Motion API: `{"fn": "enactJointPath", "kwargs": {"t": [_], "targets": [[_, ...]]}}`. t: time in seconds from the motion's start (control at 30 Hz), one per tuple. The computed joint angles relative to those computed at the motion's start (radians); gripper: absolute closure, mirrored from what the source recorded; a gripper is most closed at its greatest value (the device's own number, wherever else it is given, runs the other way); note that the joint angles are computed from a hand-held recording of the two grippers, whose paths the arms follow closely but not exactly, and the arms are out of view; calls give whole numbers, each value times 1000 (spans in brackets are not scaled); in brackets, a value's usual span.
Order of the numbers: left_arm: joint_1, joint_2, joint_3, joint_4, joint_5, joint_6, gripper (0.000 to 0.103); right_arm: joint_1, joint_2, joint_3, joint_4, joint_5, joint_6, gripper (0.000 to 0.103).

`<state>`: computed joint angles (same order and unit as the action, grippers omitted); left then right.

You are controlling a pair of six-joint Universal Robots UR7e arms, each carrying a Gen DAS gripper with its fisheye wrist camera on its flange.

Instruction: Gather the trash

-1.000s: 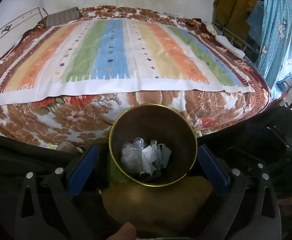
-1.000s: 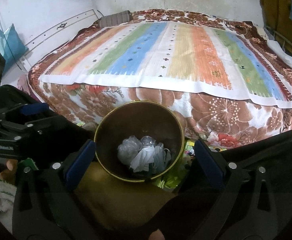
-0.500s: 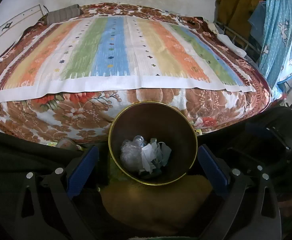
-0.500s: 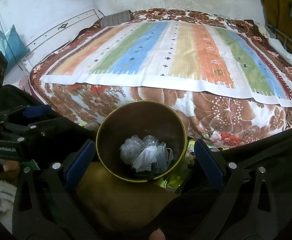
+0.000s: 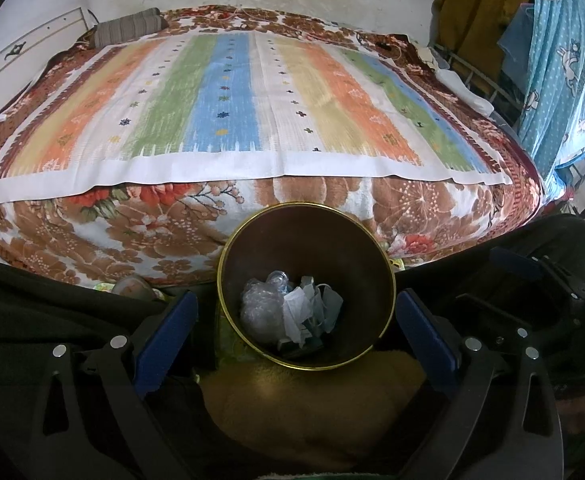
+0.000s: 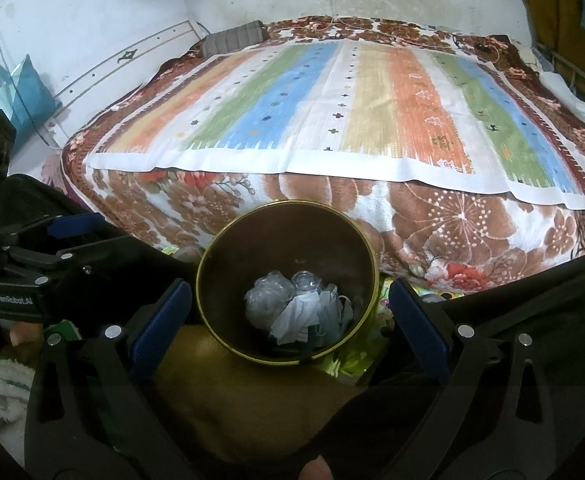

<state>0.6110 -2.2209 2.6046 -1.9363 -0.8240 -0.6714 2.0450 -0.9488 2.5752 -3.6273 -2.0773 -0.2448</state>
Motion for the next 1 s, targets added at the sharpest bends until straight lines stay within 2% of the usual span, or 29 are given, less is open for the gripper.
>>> {"fn": "enactJointPath", "kwargs": {"t": [1.0], "targets": [[-6, -19, 3, -2, -4, 1, 6, -16, -7, 13, -14, 33, 5, 9]]}}
